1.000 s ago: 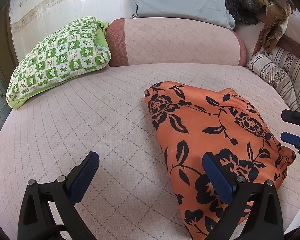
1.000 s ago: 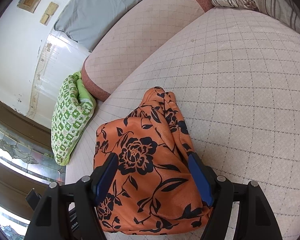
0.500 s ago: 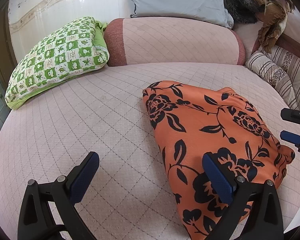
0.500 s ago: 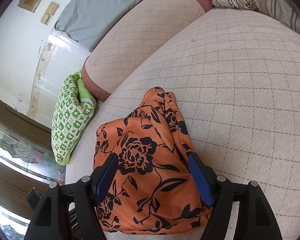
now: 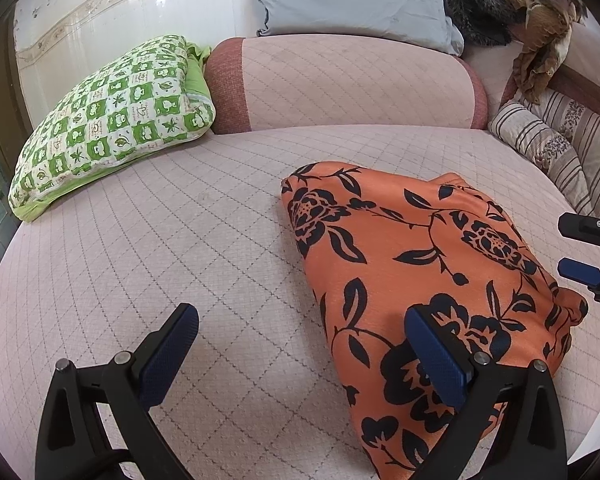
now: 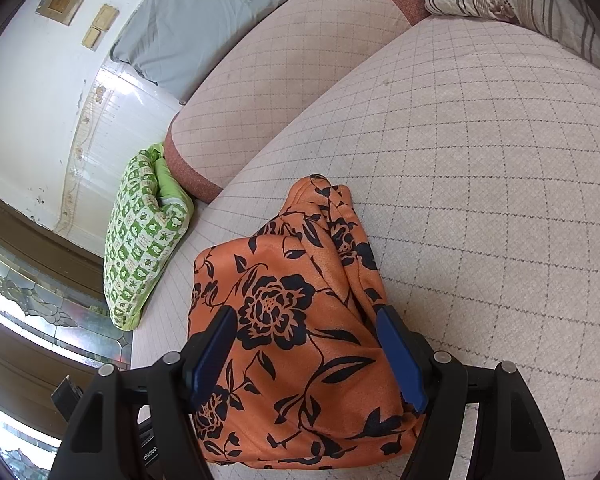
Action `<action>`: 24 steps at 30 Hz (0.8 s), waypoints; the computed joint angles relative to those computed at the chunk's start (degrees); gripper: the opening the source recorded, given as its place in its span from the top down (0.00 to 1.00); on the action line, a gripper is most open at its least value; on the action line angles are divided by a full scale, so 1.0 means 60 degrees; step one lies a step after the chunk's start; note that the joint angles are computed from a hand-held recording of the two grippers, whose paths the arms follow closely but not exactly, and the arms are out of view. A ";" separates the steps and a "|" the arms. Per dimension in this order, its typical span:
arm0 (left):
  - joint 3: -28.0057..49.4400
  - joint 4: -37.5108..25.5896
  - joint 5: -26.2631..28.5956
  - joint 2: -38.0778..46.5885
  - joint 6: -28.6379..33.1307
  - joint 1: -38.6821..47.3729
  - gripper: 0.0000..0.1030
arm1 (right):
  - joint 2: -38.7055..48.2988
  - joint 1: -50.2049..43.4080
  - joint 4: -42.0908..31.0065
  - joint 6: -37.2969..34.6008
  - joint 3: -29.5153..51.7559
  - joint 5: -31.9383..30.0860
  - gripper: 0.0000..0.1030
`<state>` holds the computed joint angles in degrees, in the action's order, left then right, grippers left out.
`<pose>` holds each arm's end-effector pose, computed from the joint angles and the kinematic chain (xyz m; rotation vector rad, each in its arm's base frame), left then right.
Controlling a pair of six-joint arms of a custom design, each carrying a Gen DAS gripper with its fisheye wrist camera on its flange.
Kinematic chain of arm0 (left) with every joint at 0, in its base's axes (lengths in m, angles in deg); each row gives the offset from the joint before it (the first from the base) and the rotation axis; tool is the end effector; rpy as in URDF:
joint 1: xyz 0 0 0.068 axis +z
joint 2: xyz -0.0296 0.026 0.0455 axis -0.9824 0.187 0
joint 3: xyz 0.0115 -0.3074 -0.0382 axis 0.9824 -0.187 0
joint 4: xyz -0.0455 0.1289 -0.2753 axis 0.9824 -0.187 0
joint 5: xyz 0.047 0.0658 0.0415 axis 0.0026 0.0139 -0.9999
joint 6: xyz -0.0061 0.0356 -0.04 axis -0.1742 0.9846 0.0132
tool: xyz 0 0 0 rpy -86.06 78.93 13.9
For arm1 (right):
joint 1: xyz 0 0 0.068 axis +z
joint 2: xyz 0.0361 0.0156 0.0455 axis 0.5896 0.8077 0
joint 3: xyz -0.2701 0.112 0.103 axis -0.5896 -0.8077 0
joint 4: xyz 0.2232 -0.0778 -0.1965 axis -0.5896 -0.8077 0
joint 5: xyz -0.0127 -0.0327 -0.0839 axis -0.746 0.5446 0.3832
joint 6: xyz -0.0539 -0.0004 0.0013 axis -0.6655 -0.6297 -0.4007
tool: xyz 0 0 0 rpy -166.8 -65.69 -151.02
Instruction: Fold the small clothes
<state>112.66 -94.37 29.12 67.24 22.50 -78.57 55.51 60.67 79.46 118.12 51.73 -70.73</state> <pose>0.2207 -0.0025 0.1847 0.2983 2.3821 -0.0743 0.2205 0.1050 0.1295 0.6330 2.2845 0.8873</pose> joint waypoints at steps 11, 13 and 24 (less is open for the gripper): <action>-0.0010 -0.0020 -0.0010 -0.0023 0.0057 -0.0031 0.00 | 0.0038 -0.0058 0.0113 -0.0082 -0.0044 -0.0050 0.27; -0.0011 -0.0029 -0.0022 -0.0039 0.0050 -0.0043 0.00 | 0.0039 -0.0050 0.0106 -0.0067 -0.0042 -0.0039 0.27; -0.0027 -0.0006 -0.0049 -0.0022 0.0049 -0.0095 0.00 | 0.0036 -0.0056 0.0127 -0.0058 -0.0052 -0.0049 0.27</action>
<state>112.50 -94.40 28.83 67.11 22.79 -79.14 55.72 60.33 80.22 117.77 51.41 -71.02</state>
